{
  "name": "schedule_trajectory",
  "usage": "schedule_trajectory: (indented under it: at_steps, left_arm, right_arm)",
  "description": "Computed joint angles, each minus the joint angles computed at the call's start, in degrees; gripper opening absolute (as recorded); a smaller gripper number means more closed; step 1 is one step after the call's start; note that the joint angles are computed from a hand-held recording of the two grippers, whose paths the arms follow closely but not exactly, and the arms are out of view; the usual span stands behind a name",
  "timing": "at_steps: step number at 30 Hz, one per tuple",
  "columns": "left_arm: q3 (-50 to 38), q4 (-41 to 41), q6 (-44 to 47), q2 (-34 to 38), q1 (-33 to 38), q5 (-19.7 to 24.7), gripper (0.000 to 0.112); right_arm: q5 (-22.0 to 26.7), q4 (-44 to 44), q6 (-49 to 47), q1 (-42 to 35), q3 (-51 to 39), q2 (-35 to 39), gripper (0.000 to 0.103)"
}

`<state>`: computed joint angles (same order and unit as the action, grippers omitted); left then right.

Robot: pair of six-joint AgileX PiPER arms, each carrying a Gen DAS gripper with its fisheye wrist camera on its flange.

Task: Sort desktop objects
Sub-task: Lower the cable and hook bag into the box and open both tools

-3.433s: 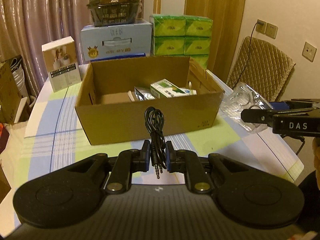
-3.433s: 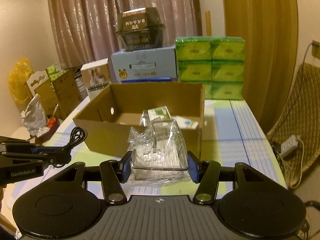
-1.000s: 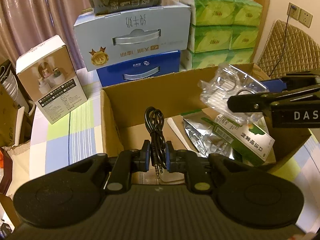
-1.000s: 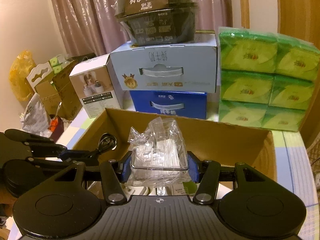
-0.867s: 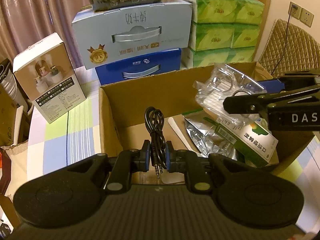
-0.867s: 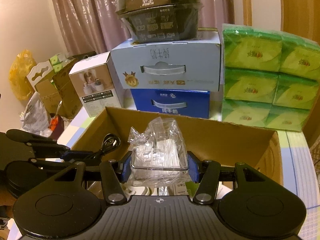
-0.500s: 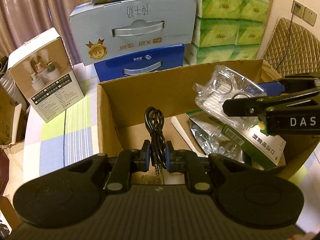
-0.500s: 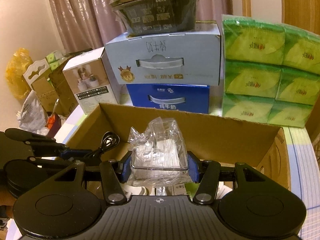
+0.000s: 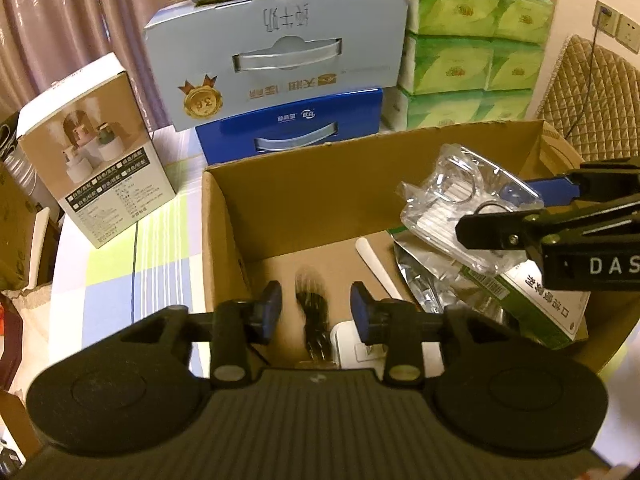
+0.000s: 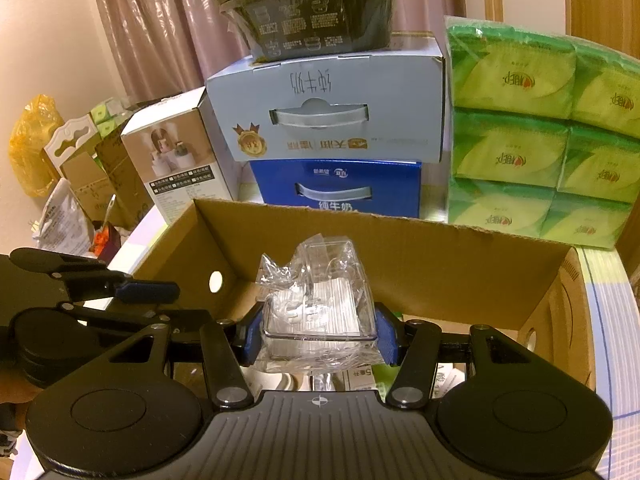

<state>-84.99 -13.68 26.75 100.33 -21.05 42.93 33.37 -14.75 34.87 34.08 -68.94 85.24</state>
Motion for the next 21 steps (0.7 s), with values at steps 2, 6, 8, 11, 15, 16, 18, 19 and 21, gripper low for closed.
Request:
schedule_trajectory:
  at_steps: [2, 6, 8, 11, 15, 16, 18, 19, 21]
  left_arm:
    - [0.33, -0.02, 0.51, -0.27, 0.11, -0.15, 0.031]
    - [0.68, -0.36, 1.08, -0.76, 0.56, 0.06, 0.031]
    - [0.87, -0.43, 1.16, -1.03, 0.70, 0.20, 0.031]
    - [1.19, -0.53, 1.75, -1.65, 1.02, 0.73, 0.031]
    - [1.89, -1.11, 3.10, -2.76, 1.36, 1.51, 0.031]
    - [2.25, -1.24, 3.32, -3.17, 1.41, 1.51, 0.031]
    - [2.61, -1.48, 4.16, -3.73, 1.60, 1.72, 0.031]
    - [2.73, -1.55, 4.38, -3.95, 1.69, 1.82, 0.031]
    - [2.86, -1.70, 4.79, -4.27, 1.88, 2.00, 0.031]
  right_arm:
    - [-0.12, 0.12, 0.05, -0.09, 0.14, 0.00, 0.052]
    - [-0.13, 0.47, -0.15, -0.14, 0.11, 0.11, 0.052]
    - [-0.14, 0.81, -0.36, -0.14, 0.06, 0.12, 0.052]
    - [0.18, 1.12, -0.50, 0.01, -0.77, 0.58, 0.052]
    - [0.85, 1.33, -0.50, 0.71, -2.23, 1.39, 0.052]
    - [0.97, 1.32, -0.39, 0.96, -2.52, 1.57, 0.052]
    - [1.30, 1.33, -0.29, 1.39, -3.14, 2.06, 0.052]
    - [1.45, 1.34, -0.14, 1.59, -3.44, 2.32, 0.052]
    - [1.49, 1.87, -0.07, 1.63, -3.92, 2.79, 0.052]
